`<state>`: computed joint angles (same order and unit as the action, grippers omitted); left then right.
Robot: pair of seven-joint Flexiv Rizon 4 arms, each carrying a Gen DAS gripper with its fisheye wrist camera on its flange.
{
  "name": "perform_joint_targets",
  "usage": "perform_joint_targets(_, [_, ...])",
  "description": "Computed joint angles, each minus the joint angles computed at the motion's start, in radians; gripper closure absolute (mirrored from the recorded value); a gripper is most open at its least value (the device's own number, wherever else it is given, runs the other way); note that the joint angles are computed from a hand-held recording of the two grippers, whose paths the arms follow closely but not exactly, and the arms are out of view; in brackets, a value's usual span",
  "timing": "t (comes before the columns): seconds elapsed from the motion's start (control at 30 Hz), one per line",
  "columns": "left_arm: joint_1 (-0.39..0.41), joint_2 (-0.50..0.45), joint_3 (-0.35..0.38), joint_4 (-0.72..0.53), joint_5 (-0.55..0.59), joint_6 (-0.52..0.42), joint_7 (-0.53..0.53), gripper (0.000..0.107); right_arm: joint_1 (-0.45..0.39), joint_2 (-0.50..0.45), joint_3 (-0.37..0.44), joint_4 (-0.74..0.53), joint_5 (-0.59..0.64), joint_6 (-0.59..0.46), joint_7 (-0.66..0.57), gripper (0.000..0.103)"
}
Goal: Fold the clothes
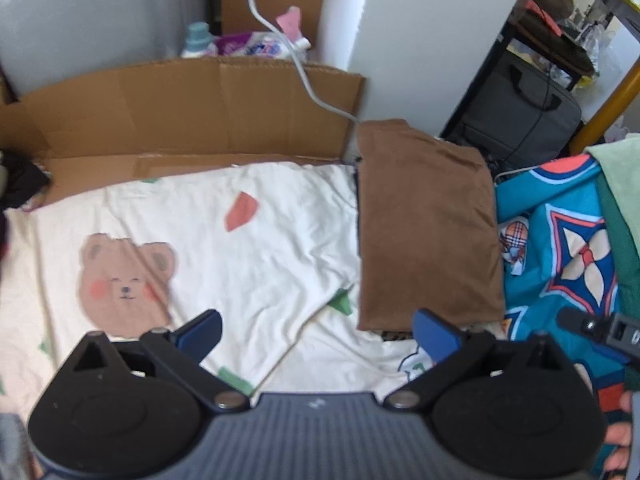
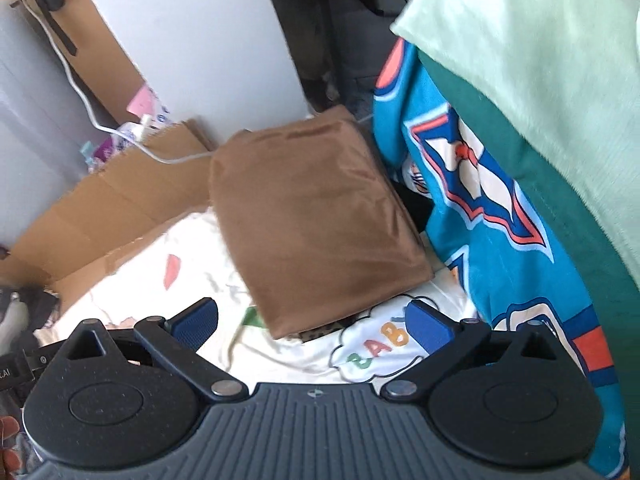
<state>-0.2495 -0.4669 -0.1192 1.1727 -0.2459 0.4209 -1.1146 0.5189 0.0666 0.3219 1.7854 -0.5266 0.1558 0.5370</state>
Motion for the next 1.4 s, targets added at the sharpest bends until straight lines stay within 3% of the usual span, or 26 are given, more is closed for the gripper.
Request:
perform_joint_targets(0.13, [0.022,0.013,0.004,-0.057,-0.016,-0.04,-0.017,0.004,0.033,-0.048,0.0,-0.134,0.005,-0.12,-0.042,0.0])
perform_joint_targets(0.33, [0.067,-0.022,0.013,-0.301,0.001,-0.273,0.01,0.004,0.084,-0.095,-0.01,-0.272,-0.017,-0.206,-0.097,0.0])
perform_joint_targets(0.5, [0.12,-0.037,0.021,-0.41,-0.032,-0.315,0.015,0.004,0.127,-0.125,-0.016,-0.364,-0.049,-0.227,-0.138,0.0])
perform_joint_targets(0.6, [0.147,-0.015,0.033,-0.391,-0.04,-0.257,0.023,0.004,0.161,-0.156,-0.022,-0.423,-0.072,-0.258,-0.156,0.0])
perform_joint_targets(0.93, [0.253,0.042,0.046,-0.332,-0.1,-0.246,0.083,0.004,0.277,-0.261,-0.064,-0.604,-0.118,-0.369,-0.222,0.0])
perform_joint_targets(1.4, [0.366,0.192,0.088,-0.099,-0.228,-0.165,0.194,0.004,0.443,-0.358,-0.135,-0.742,-0.25,-0.363,-0.277,0.0])
